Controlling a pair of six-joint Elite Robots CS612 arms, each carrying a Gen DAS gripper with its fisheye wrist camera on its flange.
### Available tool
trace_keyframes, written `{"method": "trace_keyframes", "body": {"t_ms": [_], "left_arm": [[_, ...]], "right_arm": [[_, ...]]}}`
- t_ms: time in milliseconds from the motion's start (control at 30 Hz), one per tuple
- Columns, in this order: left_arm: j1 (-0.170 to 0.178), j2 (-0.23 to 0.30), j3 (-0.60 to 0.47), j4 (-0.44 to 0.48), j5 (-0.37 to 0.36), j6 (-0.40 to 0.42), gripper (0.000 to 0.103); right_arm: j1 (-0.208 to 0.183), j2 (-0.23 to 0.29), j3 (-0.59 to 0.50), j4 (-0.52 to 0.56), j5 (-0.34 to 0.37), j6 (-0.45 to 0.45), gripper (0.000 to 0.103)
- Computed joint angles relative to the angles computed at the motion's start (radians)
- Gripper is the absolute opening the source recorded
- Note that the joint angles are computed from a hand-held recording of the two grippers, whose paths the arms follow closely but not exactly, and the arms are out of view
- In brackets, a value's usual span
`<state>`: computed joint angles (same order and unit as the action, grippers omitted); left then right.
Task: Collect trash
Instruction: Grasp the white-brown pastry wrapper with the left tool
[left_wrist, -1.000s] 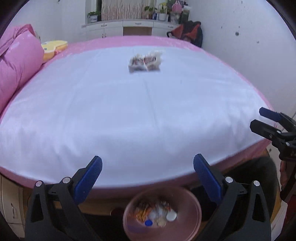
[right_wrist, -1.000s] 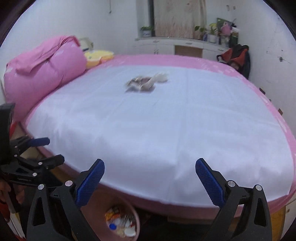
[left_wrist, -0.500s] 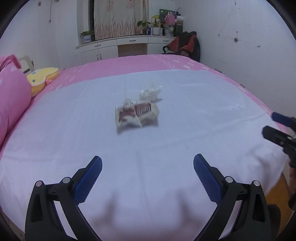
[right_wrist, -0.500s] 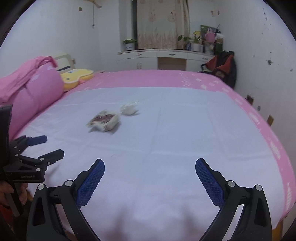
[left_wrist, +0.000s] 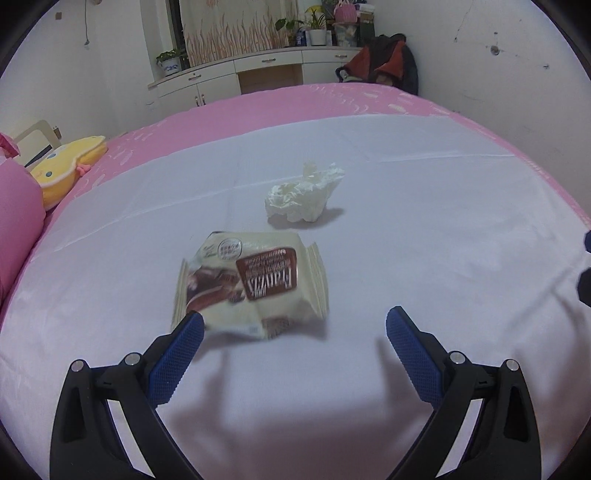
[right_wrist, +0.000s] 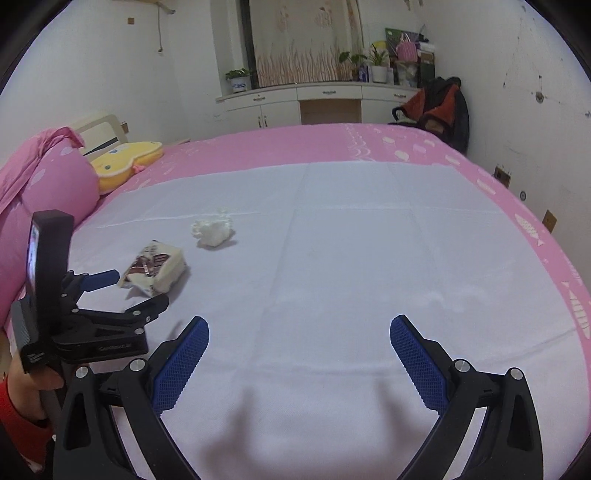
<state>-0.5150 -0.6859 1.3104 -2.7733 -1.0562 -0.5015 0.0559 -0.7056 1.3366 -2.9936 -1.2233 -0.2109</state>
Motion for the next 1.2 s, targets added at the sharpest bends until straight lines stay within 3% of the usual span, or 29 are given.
{"method": "trace_keyframes", "body": {"t_ms": [100, 200, 333, 467, 900, 1033, 1200], "left_arm": [[0.011, 0.025, -0.038, 0.024, -0.003, -0.001, 0.096], [0.022, 0.042, -0.065, 0.053, -0.034, -0.01, 0.082], [0.034, 0.046, -0.069, 0.043, -0.074, -0.016, 0.044], [0.044, 0.036, -0.047, -0.005, -0.104, -0.03, 0.027], [0.064, -0.026, 0.048, -0.135, -0.071, -0.014, 0.025], [0.084, -0.043, 0.077, -0.165, -0.055, -0.009, 0.025], [0.114, -0.054, 0.103, -0.187, -0.041, -0.004, 0.025]], "right_arm": [[0.003, 0.018, -0.026, 0.01, -0.024, -0.01, 0.099], [0.004, 0.032, -0.046, 0.02, -0.032, -0.011, 0.099], [0.005, 0.046, -0.066, 0.031, -0.037, -0.01, 0.099], [0.007, 0.052, -0.075, 0.035, -0.036, -0.015, 0.099], [0.041, 0.094, -0.162, 0.079, -0.024, -0.028, 0.099], [0.061, 0.125, -0.225, 0.125, -0.011, -0.037, 0.099], [0.109, 0.209, -0.387, 0.226, -0.02, -0.072, 0.099]]}}
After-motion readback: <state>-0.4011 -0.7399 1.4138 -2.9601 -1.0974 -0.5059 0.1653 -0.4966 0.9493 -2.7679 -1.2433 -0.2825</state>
